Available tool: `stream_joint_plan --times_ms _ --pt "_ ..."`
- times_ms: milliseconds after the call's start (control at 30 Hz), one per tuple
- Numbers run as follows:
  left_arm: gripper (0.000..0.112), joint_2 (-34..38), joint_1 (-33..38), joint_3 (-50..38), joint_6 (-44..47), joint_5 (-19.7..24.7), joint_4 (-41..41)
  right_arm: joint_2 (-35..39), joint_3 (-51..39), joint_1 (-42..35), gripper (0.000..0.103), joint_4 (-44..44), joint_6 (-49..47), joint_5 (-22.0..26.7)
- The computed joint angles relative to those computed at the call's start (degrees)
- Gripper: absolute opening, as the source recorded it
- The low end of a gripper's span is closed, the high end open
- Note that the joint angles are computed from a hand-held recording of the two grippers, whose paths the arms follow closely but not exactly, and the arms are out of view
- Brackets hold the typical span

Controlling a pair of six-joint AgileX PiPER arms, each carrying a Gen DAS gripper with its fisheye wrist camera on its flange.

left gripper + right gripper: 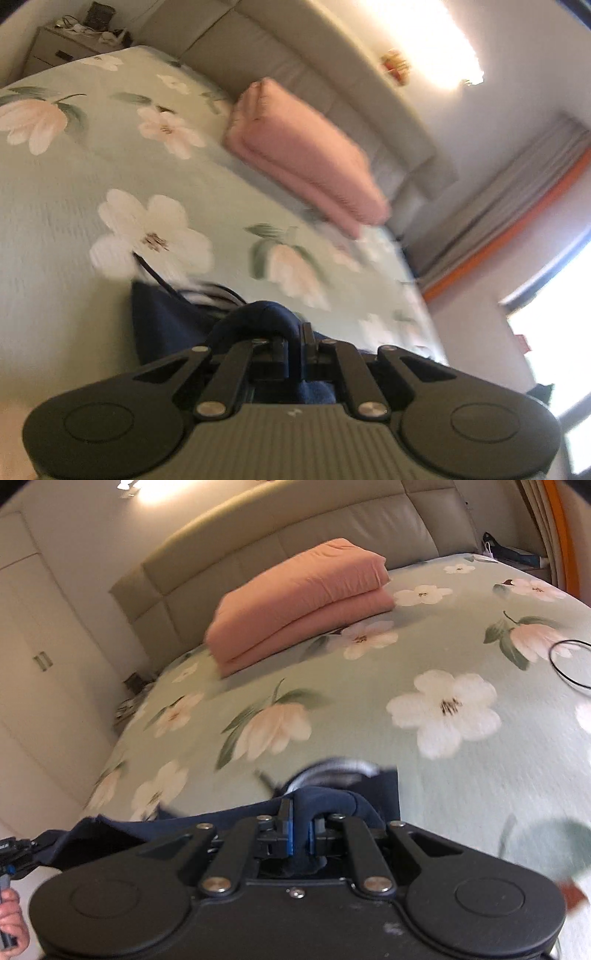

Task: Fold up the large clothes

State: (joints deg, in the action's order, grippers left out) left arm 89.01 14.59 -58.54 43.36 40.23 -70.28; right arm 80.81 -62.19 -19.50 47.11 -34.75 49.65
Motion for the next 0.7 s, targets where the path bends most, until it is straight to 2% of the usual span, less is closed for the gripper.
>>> stream_joint_plan --times_ms 67,167,200,267,300,333,367,400,433,500,567,600,633,700 --pt "0.006 7.2 -3.7 -5.4 -7.2 -5.0 6.3 8.8 -4.5 4.1 0.010 -2.0 5.4 -3.6" --pt "0.009 15.5 -5.7 -9.6 -14.7 -8.8 11.2 17.2 -7.5 7.0 0.011 -4.3 7.8 -5.9" --pt "0.012 17.0 -4.9 -10.2 -13.6 -8.6 9.6 18.8 -8.4 7.4 0.011 -5.4 8.7 -5.6" --pt "0.012 18.1 -2.6 -9.1 -6.7 -6.8 0.9 19.1 -7.8 5.0 0.012 -0.6 4.7 -3.9" --pt "0.012 17.8 -1.5 -8.2 -3.1 -5.5 -2.6 18.2 -6.6 3.0 0.017 4.0 0.2 -3.3" --pt "0.012 17.1 -0.9 -7.4 -0.9 -4.7 -3.8 16.6 -5.5 1.3 0.034 6.3 -2.9 -3.1" --pt "0.012 16.4 -0.7 -7.4 0.0 -4.3 -2.7 14.0 -4.0 0.7 0.047 6.4 -4.6 -5.1" --pt "0.013 15.4 -0.8 -7.4 1.0 -4.1 -1.8 11.5 -2.9 1.5 0.064 4.5 -4.5 -8.4" --pt "0.015 13.8 -1.3 -7.1 1.6 -4.0 -0.5 8.9 -1.7 1.8 0.067 3.7 -5.4 -9.9" --pt "0.035 9.1 -2.8 -5.1 2.4 -6.3 1.7 4.6 0.4 2.7 0.067 2.2 -7.8 -10.0" --pt "0.045 4.4 -3.9 -2.1 4.7 -9.9 0.8 0.6 3.1 7.7 0.068 -4.1 -6.5 -11.8" --pt "0.047 2.7 -4.0 -1.1 5.3 -11.0 0.0 0.0 3.9 10.9 0.064 -6.6 -6.3 -11.7" --pt "0.047 1.4 -3.8 -0.5 4.6 -11.2 0.1 0.5 4.1 13.9 0.055 -8.4 -6.0 -12.2" --pt "0.047 1.3 -3.6 -1.2 3.4 -8.1 1.0 1.0 4.6 21.4 0.049 -12.5 -5.0 -14.0"
